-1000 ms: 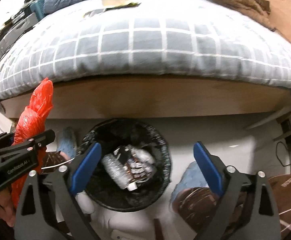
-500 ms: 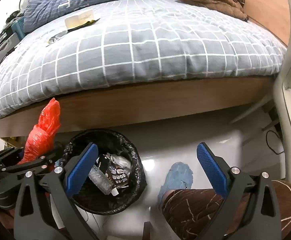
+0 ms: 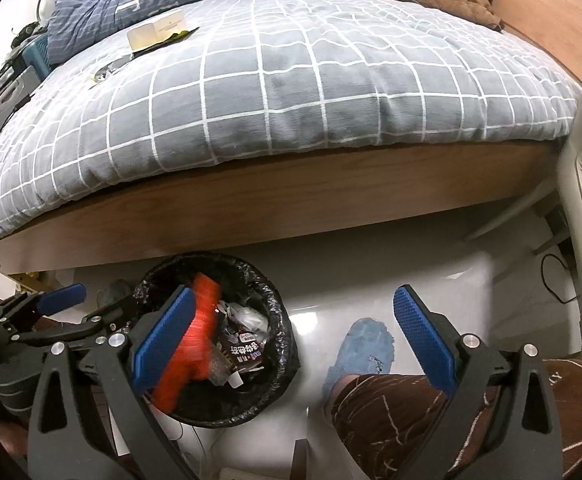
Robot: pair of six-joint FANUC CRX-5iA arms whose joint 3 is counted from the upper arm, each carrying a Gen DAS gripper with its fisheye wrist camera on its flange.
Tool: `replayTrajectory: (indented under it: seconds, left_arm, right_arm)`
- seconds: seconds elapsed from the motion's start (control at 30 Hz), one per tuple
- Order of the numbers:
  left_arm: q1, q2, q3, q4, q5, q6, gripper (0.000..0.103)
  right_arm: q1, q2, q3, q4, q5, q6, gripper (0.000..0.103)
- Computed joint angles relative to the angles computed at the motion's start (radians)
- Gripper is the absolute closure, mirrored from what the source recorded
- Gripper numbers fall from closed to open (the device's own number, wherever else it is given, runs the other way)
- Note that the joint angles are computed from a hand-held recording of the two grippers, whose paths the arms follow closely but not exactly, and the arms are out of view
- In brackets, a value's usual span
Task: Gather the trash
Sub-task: 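Open the left tool to drop the red plastic bag into the bin, then move both tools back up toward the white box and yellow packet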
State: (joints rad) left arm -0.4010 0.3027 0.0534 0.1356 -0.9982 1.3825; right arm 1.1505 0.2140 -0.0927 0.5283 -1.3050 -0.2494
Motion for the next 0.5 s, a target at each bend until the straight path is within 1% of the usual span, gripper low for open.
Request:
replayTrajectory:
  seconds: [0.2,0.3,0.5]
  left_arm:
    - [0.001,-0.029,-0.010,-0.042,0.030,0.004,0.008]
    - [0.006,-0.047,-0.012,-0.050,0.038,0.009,0.006]
    - [0.025,-0.082,-0.011,-0.045,0.044,0.010,0.006]
  right_arm:
    - [-0.003,0.003,0.008,0.002,0.008,0.000,0.008]
    - [-0.004,0.000,0.012,0.006,0.014,-0.002,0.008]
    - [-0.002,0.008,0.050,0.043,-0.022,0.019,0.008]
